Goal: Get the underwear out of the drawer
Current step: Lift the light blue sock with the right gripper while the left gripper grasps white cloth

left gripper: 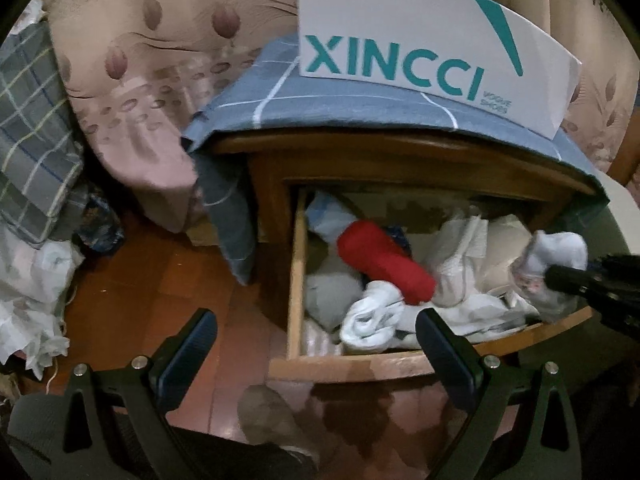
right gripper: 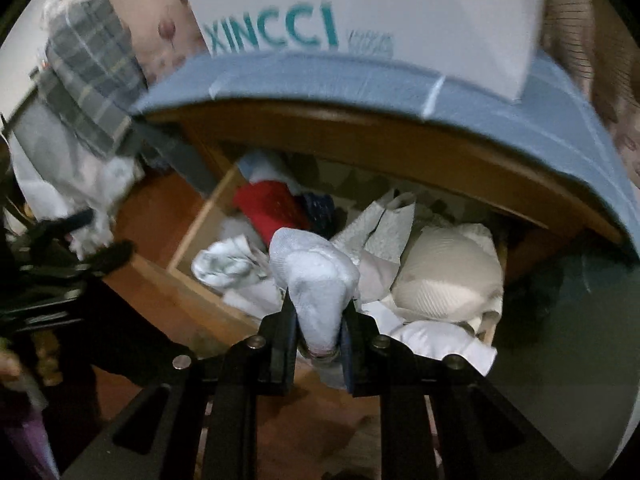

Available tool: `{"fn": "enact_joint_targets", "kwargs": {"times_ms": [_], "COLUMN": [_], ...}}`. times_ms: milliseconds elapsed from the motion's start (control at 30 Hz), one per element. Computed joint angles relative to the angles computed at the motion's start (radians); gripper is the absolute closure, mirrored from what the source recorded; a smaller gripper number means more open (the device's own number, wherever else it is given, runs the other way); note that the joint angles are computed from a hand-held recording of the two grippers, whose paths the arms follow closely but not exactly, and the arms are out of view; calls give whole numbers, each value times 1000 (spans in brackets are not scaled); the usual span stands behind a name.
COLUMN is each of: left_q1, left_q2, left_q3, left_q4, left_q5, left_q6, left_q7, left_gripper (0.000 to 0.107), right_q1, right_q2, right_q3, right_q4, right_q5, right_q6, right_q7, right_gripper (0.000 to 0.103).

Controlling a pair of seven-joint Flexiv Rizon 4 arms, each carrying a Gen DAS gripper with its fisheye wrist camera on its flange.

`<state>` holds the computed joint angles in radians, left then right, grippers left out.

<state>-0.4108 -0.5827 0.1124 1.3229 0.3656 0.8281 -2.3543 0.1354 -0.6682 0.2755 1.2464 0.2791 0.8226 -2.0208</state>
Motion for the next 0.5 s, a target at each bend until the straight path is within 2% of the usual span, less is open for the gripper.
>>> {"fn": "enact_joint_targets", "kwargs": {"times_ms": [167,333,500], "left_q1": [31,45,34], "left_q2": [-98,-216,-300], "left_q3": [-35,-58,-48], "left_q4": [-145,-300,-413], "left_q5": [-57,-117,-131], "left_q6": [-85,-193,-289], "left_q7": [129,302,449], "left_gripper": [5,5,5], "right_q1": [-56,-83,-97], "right_q2": [46,51,53], "right_q3": [39,52,56], "right_q4": [35,29,25], "right_q5": [92,158,203], "right_q6": [37,46,47], "right_q7": [-40,-68,-97], "right_gripper": [87,87,87]}}
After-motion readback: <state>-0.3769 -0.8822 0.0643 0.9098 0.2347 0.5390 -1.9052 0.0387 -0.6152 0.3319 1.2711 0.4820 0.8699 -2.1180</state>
